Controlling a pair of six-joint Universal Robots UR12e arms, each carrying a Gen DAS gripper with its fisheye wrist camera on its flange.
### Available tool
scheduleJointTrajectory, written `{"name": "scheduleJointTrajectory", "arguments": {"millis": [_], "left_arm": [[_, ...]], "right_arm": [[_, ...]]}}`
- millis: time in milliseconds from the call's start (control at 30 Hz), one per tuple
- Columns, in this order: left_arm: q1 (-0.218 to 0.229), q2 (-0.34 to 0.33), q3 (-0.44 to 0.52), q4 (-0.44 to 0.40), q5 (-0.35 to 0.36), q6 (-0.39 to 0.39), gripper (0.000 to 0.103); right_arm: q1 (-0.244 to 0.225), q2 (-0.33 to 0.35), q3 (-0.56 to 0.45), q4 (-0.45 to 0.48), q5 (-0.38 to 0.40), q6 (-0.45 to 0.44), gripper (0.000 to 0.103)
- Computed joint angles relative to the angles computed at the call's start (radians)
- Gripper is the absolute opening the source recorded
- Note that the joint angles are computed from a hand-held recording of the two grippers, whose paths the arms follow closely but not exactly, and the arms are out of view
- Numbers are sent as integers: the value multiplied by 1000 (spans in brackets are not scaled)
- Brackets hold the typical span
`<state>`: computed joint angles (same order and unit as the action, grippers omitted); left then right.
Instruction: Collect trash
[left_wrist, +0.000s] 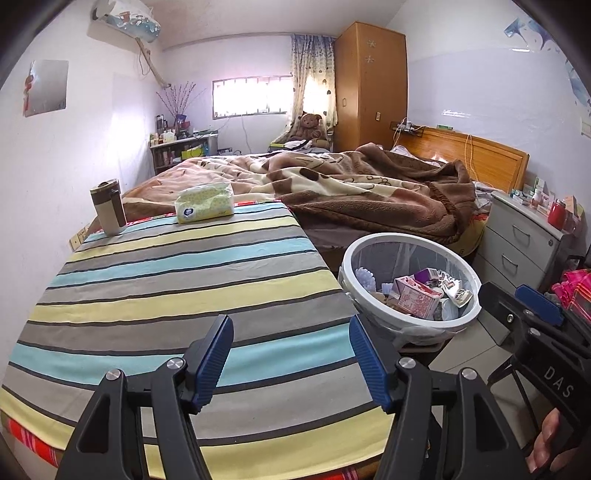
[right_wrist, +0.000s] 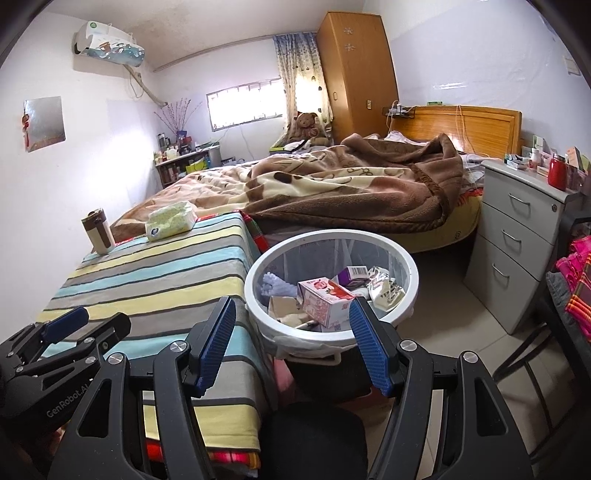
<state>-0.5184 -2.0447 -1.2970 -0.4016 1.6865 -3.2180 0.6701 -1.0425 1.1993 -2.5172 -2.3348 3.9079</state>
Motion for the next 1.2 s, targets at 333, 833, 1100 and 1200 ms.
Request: {"name": "scheduleJointTrajectory", "arguments": {"millis": [333, 833, 1100, 1200], "left_arm": [[1, 6, -8, 7, 5, -10, 65], [0, 6, -3, 2, 4, -12, 65], [1, 6, -3, 4, 3, -14, 65], [1, 7, -3, 2, 4, -14, 65]], "right_arm": [[2, 1, -3, 8, 4, -1, 66], [2, 2, -10, 30, 7, 12, 66], [3, 3, -12, 30, 2, 12, 66], [3, 3, -11, 30, 4, 11, 66]]}}
